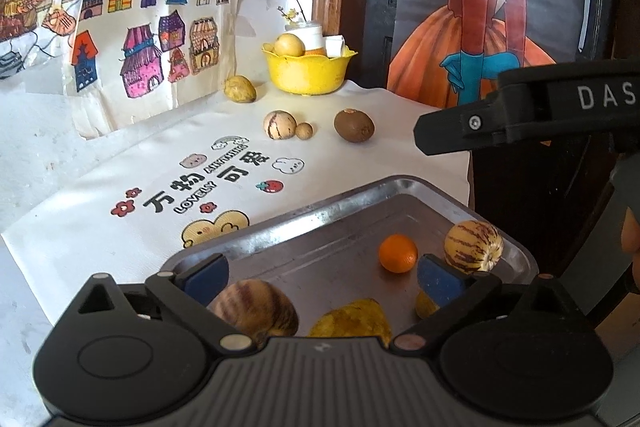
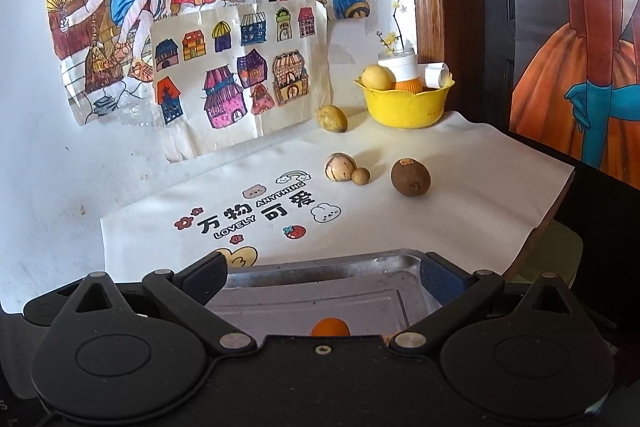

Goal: Organize fruits
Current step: 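Move both open grippers back over the remaining fruits on the mat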

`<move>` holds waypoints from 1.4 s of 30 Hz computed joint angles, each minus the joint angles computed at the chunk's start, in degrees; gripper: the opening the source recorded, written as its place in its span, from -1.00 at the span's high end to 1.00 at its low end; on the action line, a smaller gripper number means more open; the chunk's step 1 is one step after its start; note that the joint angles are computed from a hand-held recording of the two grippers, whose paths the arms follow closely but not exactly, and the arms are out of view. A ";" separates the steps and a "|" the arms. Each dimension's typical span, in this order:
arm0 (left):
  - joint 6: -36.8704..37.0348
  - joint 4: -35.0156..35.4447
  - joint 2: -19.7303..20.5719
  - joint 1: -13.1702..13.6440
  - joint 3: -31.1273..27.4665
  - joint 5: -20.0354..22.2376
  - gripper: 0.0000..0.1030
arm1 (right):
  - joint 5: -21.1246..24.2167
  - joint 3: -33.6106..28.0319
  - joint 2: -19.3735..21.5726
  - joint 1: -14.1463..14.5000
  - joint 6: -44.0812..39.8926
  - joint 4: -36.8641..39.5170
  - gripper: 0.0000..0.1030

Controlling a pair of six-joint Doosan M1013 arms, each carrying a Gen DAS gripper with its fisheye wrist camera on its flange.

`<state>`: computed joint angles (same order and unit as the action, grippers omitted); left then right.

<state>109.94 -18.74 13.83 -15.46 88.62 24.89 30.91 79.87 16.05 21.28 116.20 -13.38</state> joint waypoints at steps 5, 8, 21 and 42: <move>-0.13 -0.05 -0.61 0.20 0.33 -1.08 -0.99 | -0.75 0.08 -0.64 0.45 0.74 -1.19 -0.99; -0.59 0.35 -0.93 0.43 0.41 -1.78 -0.99 | -1.25 0.12 -1.10 0.71 1.64 -2.52 -0.99; -7.70 6.57 0.86 2.17 -3.47 -2.45 -0.99 | -3.15 -0.96 -1.52 0.28 5.38 -6.33 -0.99; -7.42 5.09 20.79 3.08 -33.42 12.95 -0.99 | 3.12 -13.15 9.16 -5.95 -7.44 6.18 -0.99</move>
<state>102.52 -13.65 34.63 -12.39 55.19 37.84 34.03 66.72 25.21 15.33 108.76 -7.20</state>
